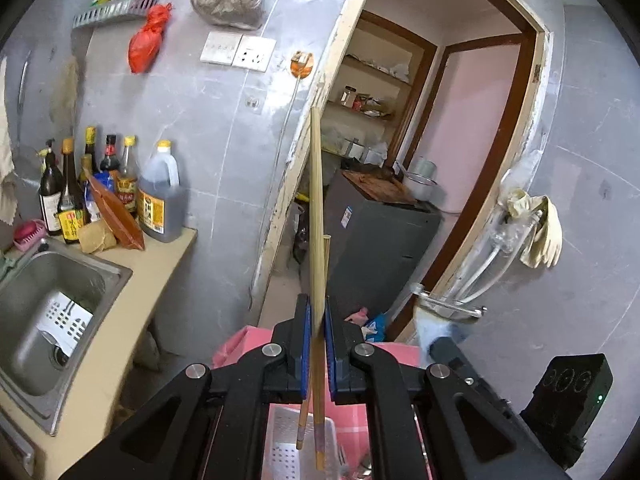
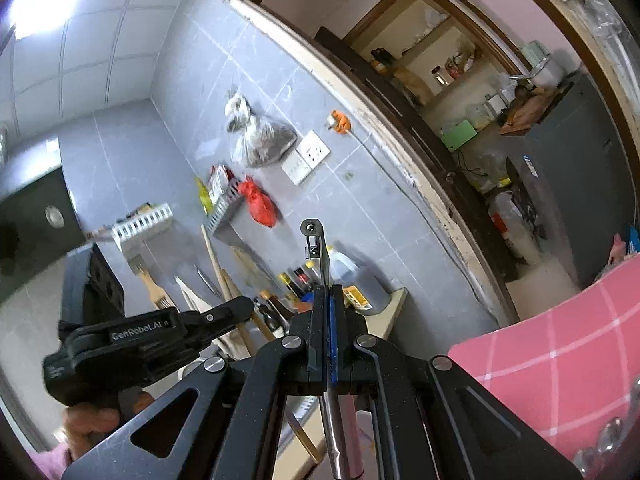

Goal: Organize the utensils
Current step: 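Lift the chopsticks with the left tool toward the white caddy, then lower the chopsticks into the white caddy and open the left tool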

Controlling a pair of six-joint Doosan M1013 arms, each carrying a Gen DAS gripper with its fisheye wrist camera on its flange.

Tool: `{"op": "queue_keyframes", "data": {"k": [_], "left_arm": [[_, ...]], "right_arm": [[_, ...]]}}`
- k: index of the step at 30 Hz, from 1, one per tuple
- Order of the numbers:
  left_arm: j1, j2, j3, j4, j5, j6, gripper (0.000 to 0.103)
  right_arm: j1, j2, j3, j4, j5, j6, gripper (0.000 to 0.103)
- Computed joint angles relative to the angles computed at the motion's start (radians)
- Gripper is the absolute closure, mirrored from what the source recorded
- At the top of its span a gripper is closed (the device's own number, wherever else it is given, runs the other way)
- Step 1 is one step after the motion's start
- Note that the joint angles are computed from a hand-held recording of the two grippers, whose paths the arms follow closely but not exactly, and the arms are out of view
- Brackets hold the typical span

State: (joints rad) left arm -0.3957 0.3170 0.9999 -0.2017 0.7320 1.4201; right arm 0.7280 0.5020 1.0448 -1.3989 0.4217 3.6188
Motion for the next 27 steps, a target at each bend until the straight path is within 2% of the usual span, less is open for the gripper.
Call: {"op": "queue_keyframes", "data": {"k": [2,5,11,17,27], "left_arm": [[0.005,-0.003,0.036,-0.047,-0.057,0.055,0.097],[0.009,-0.008,0.083,-0.081,-0.126,0.138,0.097],[0.01,-0.014,0.149,-0.18,-0.188,0.286,0.096],[0.02,-0.012,0.177,-0.292,-0.162,0.398,0.096],[0.041,-0.016,0.2,-0.393,-0.092,0.444,0.096]], "right_arm": [[-0.005,0.019,-0.002,0.031,-0.003,-0.055,0.101],[-0.016,0.027,0.015,0.026,-0.024,-0.03,0.101],[-0.025,0.025,0.046,0.031,-0.044,-0.024,0.101],[-0.027,0.011,0.074,0.091,-0.058,-0.086,0.101],[-0.023,-0.009,0.09,0.217,-0.057,-0.252,0.096]]}}
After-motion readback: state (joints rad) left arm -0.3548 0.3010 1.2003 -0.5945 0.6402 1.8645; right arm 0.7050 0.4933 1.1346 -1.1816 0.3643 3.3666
